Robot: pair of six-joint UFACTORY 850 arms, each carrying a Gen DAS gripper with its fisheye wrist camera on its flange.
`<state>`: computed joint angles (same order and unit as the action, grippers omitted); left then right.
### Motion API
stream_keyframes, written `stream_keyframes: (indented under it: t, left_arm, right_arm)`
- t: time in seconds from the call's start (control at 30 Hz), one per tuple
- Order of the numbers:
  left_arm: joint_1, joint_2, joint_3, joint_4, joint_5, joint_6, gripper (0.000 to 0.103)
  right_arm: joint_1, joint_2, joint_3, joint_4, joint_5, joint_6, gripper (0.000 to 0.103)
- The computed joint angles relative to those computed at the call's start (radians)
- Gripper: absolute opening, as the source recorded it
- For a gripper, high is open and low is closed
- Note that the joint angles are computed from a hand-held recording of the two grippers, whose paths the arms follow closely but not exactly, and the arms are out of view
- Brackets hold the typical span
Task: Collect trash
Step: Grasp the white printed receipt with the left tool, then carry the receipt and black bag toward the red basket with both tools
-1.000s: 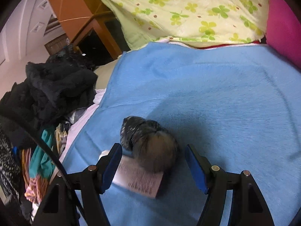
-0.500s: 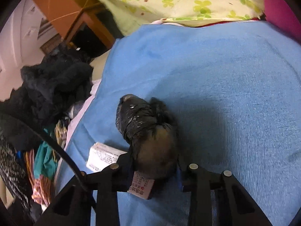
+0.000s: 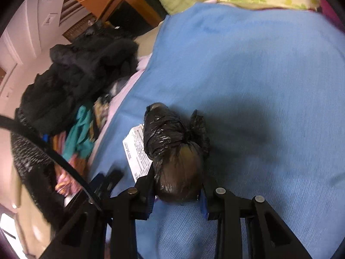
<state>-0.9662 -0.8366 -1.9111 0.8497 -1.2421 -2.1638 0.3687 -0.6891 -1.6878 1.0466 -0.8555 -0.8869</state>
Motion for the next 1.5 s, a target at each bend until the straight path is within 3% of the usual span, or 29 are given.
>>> stream_keyframes:
  t: [0.2, 0.33, 0.57, 0.73, 0.87, 0.9, 1.03, 1.2, 1.37, 1.5]
  left_arm:
    - [-0.026, 0.022, 0.029, 0.065, -0.067, -0.094, 0.074]
    - [-0.033, 0.016, 0.018, 0.095, -0.040, -0.078, 0.074]
    - [-0.046, -0.056, -0.103, 0.125, -0.022, 0.071, 0.085]
    - [-0.037, -0.090, -0.156, 0.053, 0.008, 0.169, 0.085]
    - [-0.029, -0.075, -0.126, 0.008, 0.052, 0.147, 0.085]
    - [-0.031, -0.075, -0.123, 0.007, 0.047, 0.140, 0.083]
    - [-0.031, -0.052, -0.081, 0.013, 0.087, 0.118, 0.048]
    - [-0.042, -0.032, -0.054, 0.051, 0.129, 0.100, 0.046]
    - [-0.086, -0.089, -0.173, 0.059, 0.042, 0.180, 0.046]
    - [-0.118, -0.161, -0.342, 0.045, -0.034, 0.291, 0.046]
  right_arm:
    - [-0.034, 0.137, 0.186, 0.067, -0.090, -0.117, 0.035]
    - [-0.080, 0.232, 0.313, 0.122, -0.101, -0.189, 0.035]
    - [-0.130, 0.391, 0.474, 0.157, 0.203, -0.268, 0.035]
    - [-0.161, 0.373, 0.451, 0.128, 0.225, -0.192, 0.035]
    - [-0.181, 0.373, 0.453, 0.136, 0.212, -0.187, 0.035]
    - [-0.182, 0.373, 0.453, 0.145, 0.210, -0.194, 0.035]
    - [-0.184, 0.387, 0.464, 0.234, 0.199, -0.274, 0.035]
    - [-0.202, 0.442, 0.519, 0.368, 0.182, -0.414, 0.035]
    - [-0.227, 0.523, 0.603, 0.497, 0.174, -0.554, 0.035]
    - [-0.240, 0.593, 0.671, 0.554, 0.202, -0.645, 0.035]
